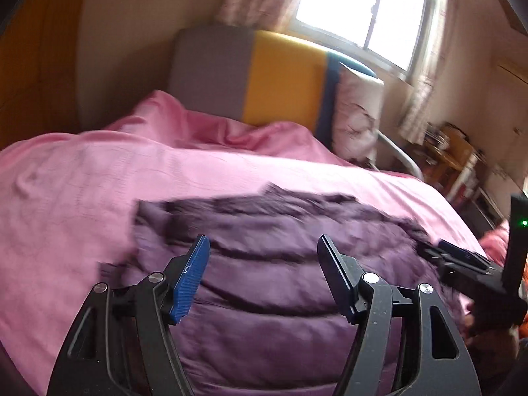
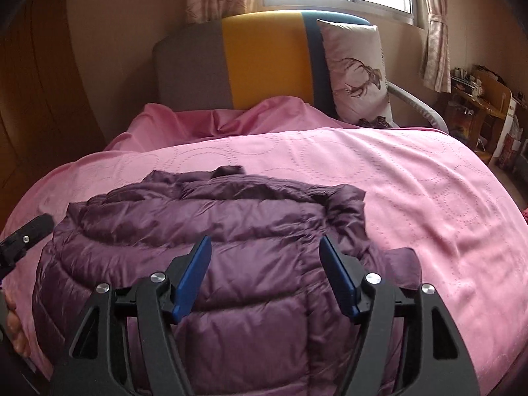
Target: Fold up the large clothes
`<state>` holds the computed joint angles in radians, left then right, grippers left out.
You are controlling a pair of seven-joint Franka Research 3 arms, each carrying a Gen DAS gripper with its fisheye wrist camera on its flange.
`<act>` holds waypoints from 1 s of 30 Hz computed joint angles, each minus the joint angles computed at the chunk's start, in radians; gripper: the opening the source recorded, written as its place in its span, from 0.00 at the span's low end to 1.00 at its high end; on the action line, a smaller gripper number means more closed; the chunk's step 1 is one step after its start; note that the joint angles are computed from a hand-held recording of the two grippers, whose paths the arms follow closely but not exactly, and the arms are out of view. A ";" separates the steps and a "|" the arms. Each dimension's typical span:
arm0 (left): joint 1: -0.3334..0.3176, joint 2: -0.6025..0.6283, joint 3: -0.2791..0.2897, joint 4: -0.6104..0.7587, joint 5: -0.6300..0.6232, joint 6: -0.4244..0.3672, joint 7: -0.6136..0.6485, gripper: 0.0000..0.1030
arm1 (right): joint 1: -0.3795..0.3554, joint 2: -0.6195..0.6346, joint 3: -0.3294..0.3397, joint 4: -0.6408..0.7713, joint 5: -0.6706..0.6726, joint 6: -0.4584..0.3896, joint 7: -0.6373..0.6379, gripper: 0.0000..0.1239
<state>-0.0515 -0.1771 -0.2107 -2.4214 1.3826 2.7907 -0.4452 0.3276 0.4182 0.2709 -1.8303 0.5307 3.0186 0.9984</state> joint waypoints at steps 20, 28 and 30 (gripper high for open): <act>-0.116 0.272 0.064 0.130 -0.092 -0.033 0.065 0.65 | 0.022 0.062 -0.002 -0.137 -0.177 0.196 0.106 0.58; -0.132 0.111 0.007 0.041 -0.103 -0.135 0.052 0.72 | -0.131 -0.031 0.141 -0.189 -0.108 0.135 0.025 0.67; -0.126 0.076 -0.002 0.013 -0.107 -0.136 0.044 0.72 | -0.169 -0.052 0.180 -0.206 -0.071 0.154 -0.008 0.67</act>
<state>-0.1778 -0.1010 -0.2128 -2.4087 1.2758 2.6546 -0.4014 0.1587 0.3661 0.4513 -2.0359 0.4597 3.1729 0.9899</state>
